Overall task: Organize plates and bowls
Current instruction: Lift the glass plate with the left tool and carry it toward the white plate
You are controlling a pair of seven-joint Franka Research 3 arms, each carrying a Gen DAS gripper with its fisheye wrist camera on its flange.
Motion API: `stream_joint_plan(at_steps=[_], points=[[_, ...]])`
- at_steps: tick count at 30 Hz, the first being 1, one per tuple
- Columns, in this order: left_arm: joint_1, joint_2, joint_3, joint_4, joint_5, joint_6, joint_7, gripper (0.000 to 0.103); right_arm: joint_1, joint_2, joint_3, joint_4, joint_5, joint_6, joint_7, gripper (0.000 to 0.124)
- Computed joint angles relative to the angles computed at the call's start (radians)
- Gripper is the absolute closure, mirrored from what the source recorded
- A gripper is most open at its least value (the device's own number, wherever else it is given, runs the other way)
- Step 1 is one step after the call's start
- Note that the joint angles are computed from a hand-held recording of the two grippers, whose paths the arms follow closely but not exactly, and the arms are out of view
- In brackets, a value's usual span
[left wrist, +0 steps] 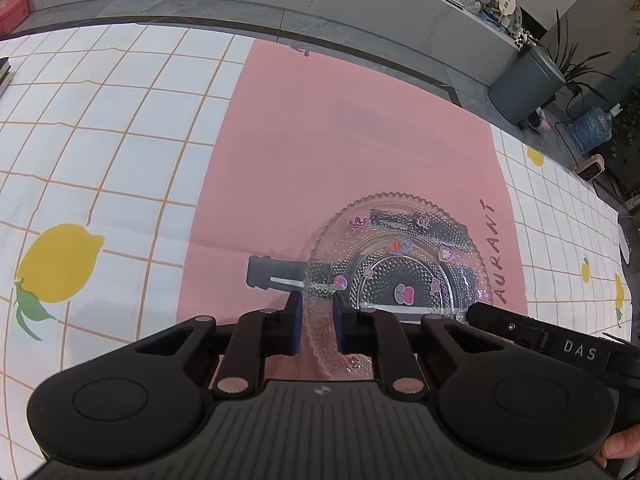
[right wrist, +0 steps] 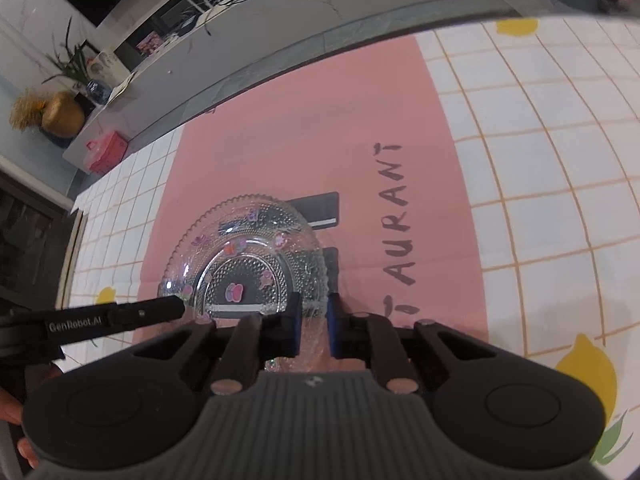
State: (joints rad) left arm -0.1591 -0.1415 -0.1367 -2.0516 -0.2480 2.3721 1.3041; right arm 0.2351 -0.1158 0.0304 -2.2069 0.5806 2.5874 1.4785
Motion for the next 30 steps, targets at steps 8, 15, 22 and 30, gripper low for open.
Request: stream_joint_plan(at_steps=[8, 15, 22, 30], points=[[-0.007, -0.026, -0.001, -0.003, 0.007, -0.007, -0.003, 0.087, -0.002, -0.037, -0.003, -0.017, -0.004, -0.004, 0.01, 0.113], [-0.016, -0.075, 0.003, -0.016, 0.015, -0.019, -0.014, 0.087, 0.002, -0.092, -0.006, -0.041, -0.009, -0.009, 0.009, 0.113], [-0.032, -0.148, 0.008, -0.038, 0.032, -0.028, -0.038, 0.087, 0.013, -0.197, -0.006, -0.098, -0.02, -0.006, 0.015, 0.113], [-0.065, -0.265, 0.01, -0.095, 0.037, -0.017, -0.105, 0.087, 0.019, -0.347, -0.015, -0.175, -0.028, -0.021, 0.024, 0.113]])
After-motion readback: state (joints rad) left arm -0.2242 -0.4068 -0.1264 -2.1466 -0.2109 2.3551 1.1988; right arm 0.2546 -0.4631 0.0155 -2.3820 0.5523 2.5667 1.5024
